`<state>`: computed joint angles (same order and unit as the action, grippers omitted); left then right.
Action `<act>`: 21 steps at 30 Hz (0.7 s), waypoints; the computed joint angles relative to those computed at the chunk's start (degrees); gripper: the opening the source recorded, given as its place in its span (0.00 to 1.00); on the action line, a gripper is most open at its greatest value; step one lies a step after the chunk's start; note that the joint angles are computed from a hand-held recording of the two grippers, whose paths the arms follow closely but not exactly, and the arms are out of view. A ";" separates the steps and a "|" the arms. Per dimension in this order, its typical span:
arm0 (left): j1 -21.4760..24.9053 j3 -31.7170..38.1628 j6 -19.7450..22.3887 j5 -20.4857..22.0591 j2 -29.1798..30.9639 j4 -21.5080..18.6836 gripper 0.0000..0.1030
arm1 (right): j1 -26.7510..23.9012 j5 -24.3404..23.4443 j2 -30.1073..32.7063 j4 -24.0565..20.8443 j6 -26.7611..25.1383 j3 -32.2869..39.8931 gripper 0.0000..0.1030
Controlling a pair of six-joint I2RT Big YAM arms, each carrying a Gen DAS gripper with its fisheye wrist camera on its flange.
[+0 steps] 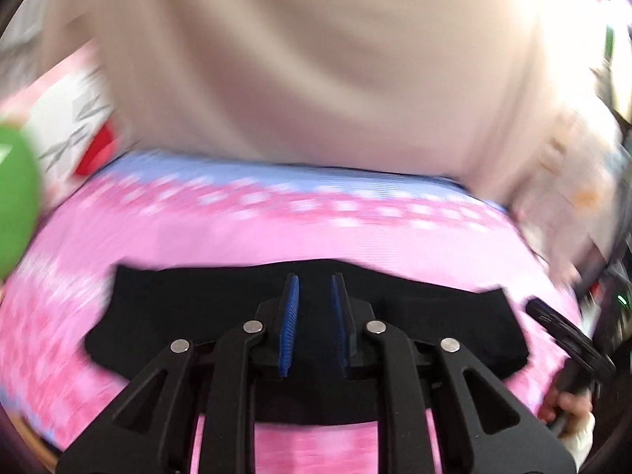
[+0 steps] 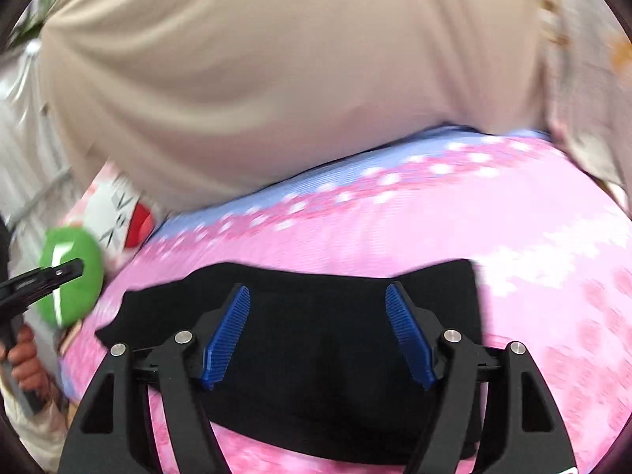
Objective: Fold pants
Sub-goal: 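Fold the held end over onto the trousers with both grippers and release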
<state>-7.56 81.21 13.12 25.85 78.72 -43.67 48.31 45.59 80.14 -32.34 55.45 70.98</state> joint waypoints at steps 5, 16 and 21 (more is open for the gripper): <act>-3.03 0.52 -4.21 -1.53 0.93 -0.97 0.61 | 1.83 2.29 -2.95 -5.87 5.69 -3.66 0.69; 18.34 3.72 -22.79 -12.15 14.27 -1.67 0.74 | 0.98 -4.27 1.06 -3.27 2.81 -2.90 0.70; 19.65 9.79 -23.73 -1.16 21.17 -7.02 0.75 | 0.98 -5.90 4.57 -4.52 1.43 0.95 0.70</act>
